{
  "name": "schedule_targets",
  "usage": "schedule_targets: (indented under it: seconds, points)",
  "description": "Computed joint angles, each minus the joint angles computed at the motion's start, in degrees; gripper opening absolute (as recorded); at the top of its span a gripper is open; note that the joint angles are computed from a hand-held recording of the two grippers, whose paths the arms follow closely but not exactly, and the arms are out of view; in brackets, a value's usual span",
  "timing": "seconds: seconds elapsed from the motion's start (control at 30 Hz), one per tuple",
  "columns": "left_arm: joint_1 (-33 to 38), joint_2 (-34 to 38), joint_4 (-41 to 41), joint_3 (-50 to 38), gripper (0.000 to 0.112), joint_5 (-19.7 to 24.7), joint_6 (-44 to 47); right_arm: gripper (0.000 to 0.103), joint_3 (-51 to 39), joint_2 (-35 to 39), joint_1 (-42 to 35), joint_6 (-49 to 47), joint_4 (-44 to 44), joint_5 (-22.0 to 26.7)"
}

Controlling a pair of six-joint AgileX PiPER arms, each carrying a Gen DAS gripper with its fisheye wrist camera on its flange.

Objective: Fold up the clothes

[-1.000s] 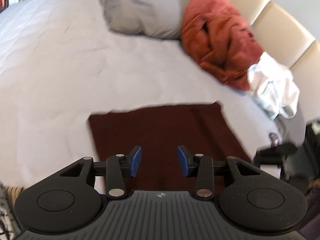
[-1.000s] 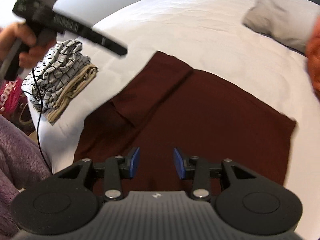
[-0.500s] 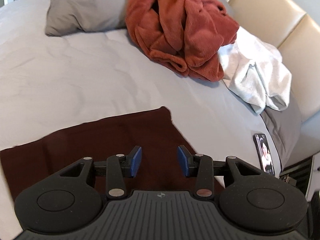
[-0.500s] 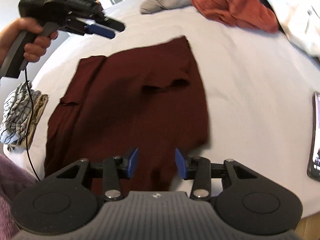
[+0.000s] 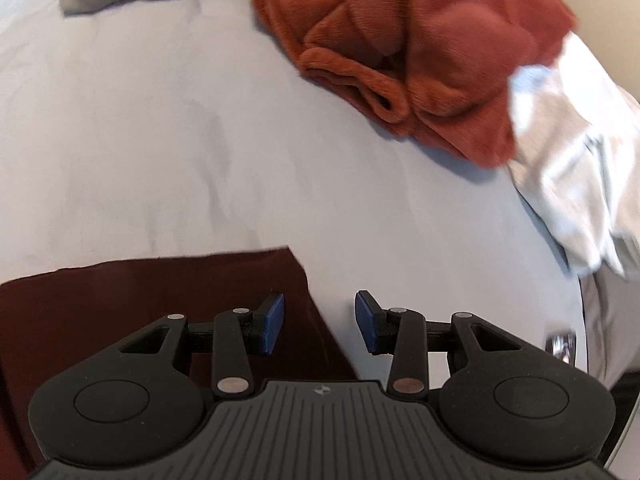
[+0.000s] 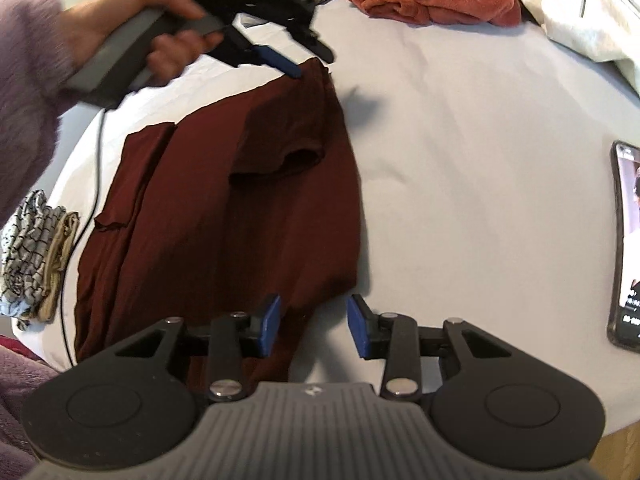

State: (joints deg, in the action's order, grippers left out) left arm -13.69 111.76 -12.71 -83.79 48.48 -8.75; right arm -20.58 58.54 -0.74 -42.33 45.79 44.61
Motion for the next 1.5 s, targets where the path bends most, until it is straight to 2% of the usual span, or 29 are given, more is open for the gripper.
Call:
schedule_targets:
  seconds: [0.1, 0.23, 0.33, 0.57, 0.6, 0.73, 0.9, 1.07, 1.17, 1.3, 1.5]
  points:
    - [-0.32, 4.26, 2.55, -4.74, 0.036, 2.94, -5.72, 0.042, 0.06, 0.50, -0.52, -1.16, 0.83, -0.22]
    - [-1.09, 7.85, 5.80, -8.59, 0.024, 5.82, -9.65, 0.042, 0.42, 2.20, -2.85, -2.61, 2.75, -0.97]
    - [-1.86, 8.66, 8.52, -9.38, 0.017, 6.95, -9.83, 0.042, 0.53, 4.34, -3.89, -3.30, 4.43, -2.03]
    - [-2.74, 8.31, 11.07, -7.75, 0.011, 6.28, -6.69, 0.042, 1.38, 8.28, -1.83, -4.87, 9.73, -4.99]
    - [-2.94, 8.12, 11.45, -7.33, 0.011, 5.95, -6.29, 0.040, 1.47, 8.79, -1.29, -5.42, 10.72, -5.50]
    - [-2.80, 6.47, 11.29, -4.88, 0.009, 4.21, -3.84, 0.017, 1.81, 10.61, -1.76, -7.46, 13.97, -5.85]
    - [-0.26, 2.31, 6.58, -0.22, 0.008, 1.40, 1.39, 0.016, 1.76, 9.39, -3.51, -3.85, 14.24, -3.62]
    - [3.96, -2.31, -1.37, 3.61, 0.007, 0.79, 10.51, 0.016, 0.27, 1.45, 5.31, 9.39, 6.75, -6.98]
    - [5.37, -3.27, -4.92, 0.63, 0.007, 3.96, 13.39, 0.016, -1.39, -3.22, 14.67, 20.17, -0.55, -10.72]
    - [9.32, -4.18, -11.31, 1.19, 0.007, 4.57, 19.27, 0.015, -3.31, -5.62, 30.27, 38.53, -16.08, -17.34]
    - [16.69, -7.70, -20.49, 5.45, 0.007, 6.18, 30.92, 0.015, -6.01, -4.65, 48.58, 64.45, -40.88, -20.65]
